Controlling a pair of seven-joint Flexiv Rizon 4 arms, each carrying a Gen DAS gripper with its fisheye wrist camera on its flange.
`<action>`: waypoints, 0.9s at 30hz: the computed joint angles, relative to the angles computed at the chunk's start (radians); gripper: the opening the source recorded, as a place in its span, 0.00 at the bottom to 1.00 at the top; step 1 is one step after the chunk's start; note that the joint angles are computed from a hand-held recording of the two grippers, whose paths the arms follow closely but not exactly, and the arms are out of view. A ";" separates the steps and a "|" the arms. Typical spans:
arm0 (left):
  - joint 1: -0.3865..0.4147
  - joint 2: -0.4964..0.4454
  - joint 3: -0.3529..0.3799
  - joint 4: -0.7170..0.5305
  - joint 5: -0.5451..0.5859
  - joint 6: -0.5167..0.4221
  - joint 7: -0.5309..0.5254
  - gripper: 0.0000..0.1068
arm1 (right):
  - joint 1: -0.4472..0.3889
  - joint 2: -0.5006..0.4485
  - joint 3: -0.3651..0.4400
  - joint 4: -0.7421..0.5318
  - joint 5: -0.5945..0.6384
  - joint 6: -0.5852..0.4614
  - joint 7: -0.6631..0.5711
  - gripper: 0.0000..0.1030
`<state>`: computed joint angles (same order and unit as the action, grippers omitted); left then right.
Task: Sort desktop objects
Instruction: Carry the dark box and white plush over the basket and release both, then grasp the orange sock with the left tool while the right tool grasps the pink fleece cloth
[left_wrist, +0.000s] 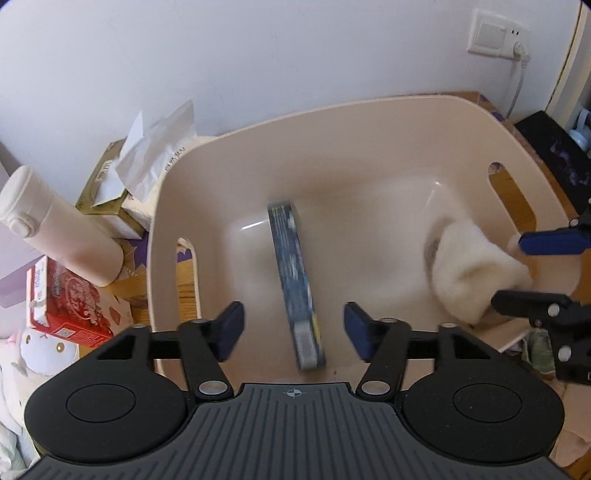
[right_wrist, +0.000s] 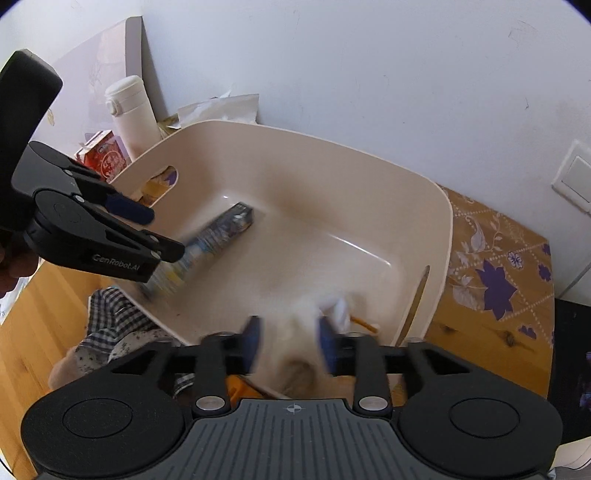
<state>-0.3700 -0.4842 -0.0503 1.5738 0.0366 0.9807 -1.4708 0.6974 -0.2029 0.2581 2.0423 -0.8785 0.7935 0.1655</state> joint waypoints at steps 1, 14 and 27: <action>0.003 0.008 -0.001 0.009 -0.006 0.006 -0.002 0.62 | 0.007 0.003 0.002 -0.003 -0.006 -0.018 0.007 0.56; 0.052 0.159 -0.030 0.204 -0.104 0.161 0.050 0.77 | 0.086 0.041 0.051 -0.074 -0.045 -0.274 0.126 1.00; 0.091 0.335 -0.037 0.464 -0.178 0.262 0.076 0.77 | 0.222 0.029 0.117 -0.143 0.036 -0.557 0.233 1.00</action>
